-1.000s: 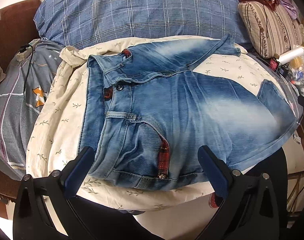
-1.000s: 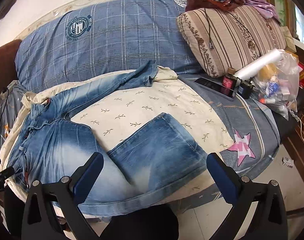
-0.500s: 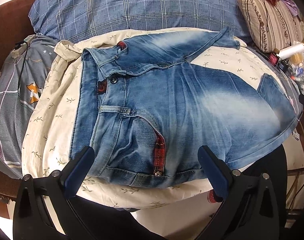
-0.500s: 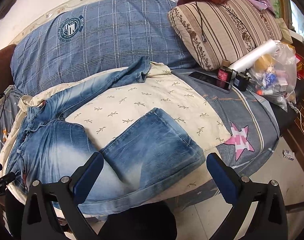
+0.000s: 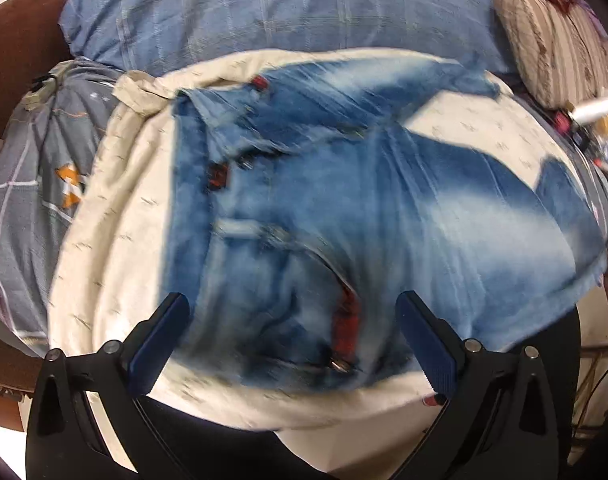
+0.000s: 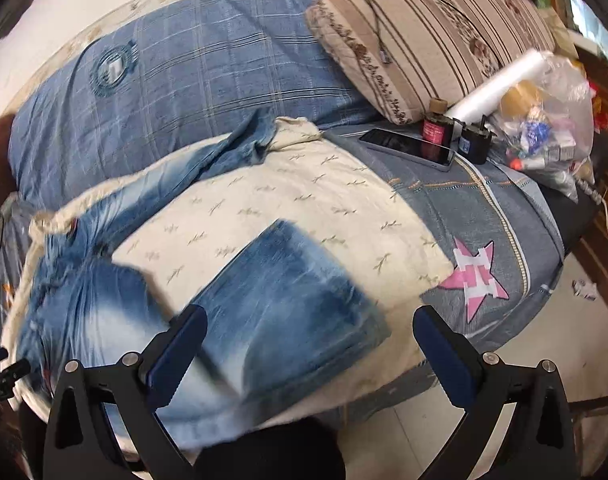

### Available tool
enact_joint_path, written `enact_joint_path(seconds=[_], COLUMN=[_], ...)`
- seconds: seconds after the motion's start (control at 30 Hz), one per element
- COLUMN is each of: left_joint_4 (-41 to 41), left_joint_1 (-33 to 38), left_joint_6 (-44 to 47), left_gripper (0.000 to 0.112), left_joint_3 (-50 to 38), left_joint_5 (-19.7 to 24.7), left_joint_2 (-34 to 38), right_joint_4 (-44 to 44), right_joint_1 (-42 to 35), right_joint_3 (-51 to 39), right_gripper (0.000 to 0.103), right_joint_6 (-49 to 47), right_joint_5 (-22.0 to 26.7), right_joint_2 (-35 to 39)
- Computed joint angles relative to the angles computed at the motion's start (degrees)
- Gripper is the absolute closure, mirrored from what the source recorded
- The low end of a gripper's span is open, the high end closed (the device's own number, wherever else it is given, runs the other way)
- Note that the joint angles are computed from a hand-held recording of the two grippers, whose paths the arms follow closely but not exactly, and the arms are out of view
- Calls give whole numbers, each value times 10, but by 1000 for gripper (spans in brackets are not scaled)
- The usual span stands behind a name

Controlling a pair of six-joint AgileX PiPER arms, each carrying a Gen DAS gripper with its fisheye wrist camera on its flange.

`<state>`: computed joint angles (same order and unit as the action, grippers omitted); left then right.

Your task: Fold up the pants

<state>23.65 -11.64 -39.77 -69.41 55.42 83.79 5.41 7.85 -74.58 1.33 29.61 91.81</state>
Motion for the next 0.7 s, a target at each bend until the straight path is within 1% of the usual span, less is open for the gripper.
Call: enact_joint_path(seconds=[0.07,0.23,0.33,0.4,0.43,0.5,0.53,0.57,0.6,0.63,0.67,0.7], left_joint_4=[3,-14,-58,-121,-159,-241,-293,-321,-327,-310,-270,-234], left_joint_1=[35,125,175,207,220,241,250,248,236,220,195,169], left_joint_6=[12,57,90,130,150,205,247,270,278,277,255,224], left_gripper=[9,9,9,9,9,9,9,9,9,9,21,47], left_joint_3=[-22,-73,-88,-80,-66,-36,-19,-9,1,15,22,17], left_joint_5=[11,34,47,37,27,4,-4,-7,-13,-29,-39,-32], left_joint_2=[3,23,47,53,52,48,47,47,45,38,33,33], right_joint_4=[9,58,91,125,141,140,141,136,117,96,88,101], right_joint_1=[-12,-33,-39,-42,-43,-37,-31,-23,-12,0,4,1], right_joint_3=[-41,-193,-275,-325,-359,-410,-420,-408,-380,-349,-337,-330], right_gripper=[0,0,0,0,0,0,1,4,11,44,80,83], right_joint_6=[-18,-101,-141,-171,-184,-179,-188,-201,-211,-225,-237,-253], right_joint_5=[17,111,159,196,225,267,280,273,246,215,207,207], right_joint_2=[30,145,209,247,274,310,322,320,306,288,279,267])
